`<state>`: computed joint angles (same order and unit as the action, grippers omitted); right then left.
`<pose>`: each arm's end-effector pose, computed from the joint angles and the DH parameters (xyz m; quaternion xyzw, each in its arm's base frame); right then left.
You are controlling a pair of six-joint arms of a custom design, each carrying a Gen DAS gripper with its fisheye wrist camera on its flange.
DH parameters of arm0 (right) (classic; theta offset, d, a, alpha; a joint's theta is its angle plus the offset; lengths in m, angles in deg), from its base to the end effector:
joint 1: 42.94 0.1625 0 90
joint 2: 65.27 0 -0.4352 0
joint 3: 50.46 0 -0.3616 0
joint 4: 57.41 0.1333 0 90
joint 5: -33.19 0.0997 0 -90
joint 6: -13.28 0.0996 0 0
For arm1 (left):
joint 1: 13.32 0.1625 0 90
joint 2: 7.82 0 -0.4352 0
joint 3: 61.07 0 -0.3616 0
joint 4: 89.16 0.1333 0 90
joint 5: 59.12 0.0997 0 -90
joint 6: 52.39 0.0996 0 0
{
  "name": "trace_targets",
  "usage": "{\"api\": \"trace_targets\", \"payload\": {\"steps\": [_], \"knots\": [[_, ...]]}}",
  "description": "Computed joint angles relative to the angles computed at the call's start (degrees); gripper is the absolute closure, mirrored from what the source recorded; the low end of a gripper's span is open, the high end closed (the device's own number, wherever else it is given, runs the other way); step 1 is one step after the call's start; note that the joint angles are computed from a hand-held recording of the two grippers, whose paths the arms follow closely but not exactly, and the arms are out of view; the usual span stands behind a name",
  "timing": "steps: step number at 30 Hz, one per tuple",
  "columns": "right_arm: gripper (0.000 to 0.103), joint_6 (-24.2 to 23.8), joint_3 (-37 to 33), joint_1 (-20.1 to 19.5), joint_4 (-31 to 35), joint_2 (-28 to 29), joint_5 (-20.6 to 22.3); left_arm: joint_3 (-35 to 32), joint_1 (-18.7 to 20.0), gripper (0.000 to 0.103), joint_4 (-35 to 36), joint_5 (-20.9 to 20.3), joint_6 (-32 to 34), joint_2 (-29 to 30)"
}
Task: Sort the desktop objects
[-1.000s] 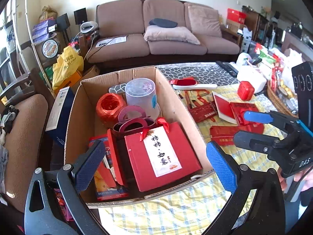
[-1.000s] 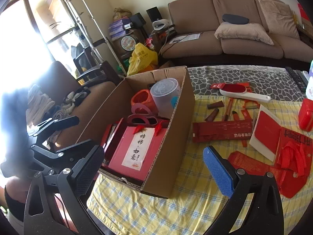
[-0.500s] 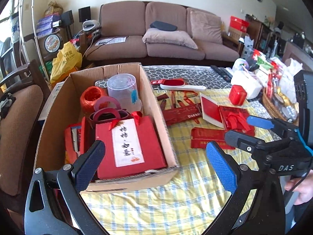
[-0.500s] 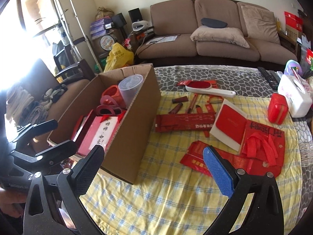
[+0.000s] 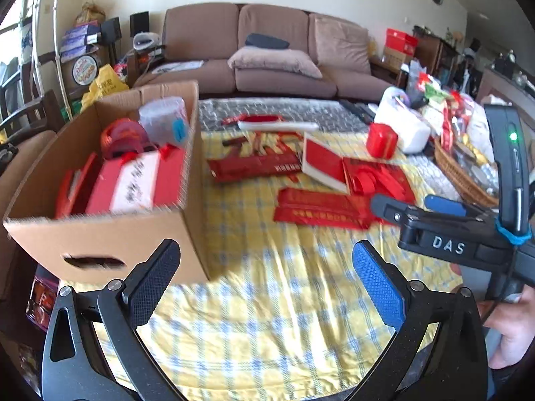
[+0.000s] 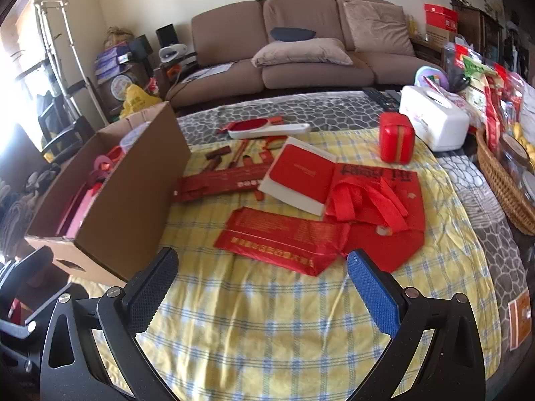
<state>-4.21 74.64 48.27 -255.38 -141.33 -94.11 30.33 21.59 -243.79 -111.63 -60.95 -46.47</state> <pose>0.0827 -0.4596 0.3563 -0.0212 -0.8395 0.4219 0.3416 -0.4406 -0.5439 0.0897 0.3415 0.8784 -0.2518 0.2199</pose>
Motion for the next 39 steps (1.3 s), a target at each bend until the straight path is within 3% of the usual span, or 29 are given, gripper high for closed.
{"api": "trace_targets", "payload": {"steps": [6,15,26,32,39], "knots": [[0.0,-2.49,3.74,-3.15,-5.68,1.18,-2.47,1.11,-0.12,0.0,-0.38,3.8,-1.81,2.7],[0.0,-4.72,5.33,-6.51,-8.04,5.15,-3.83,1.43,1.96,0.0,-2.17,8.86,-2.68,6.6],[0.0,-4.13,4.98,-8.56,-9.74,8.89,-3.77,-0.13,4.02,0.0,1.02,9.23,-4.42,9.15],[0.0,-6.63,5.42,-8.56,-15.25,10.83,-3.71,-0.34,4.77,0.0,2.08,8.44,-6.92,9.7],[0.0,-6.7,5.19,-8.36,-15.82,11.37,-4.61,-0.36,5.41,0.0,2.36,6.5,-8.04,9.14]]}}
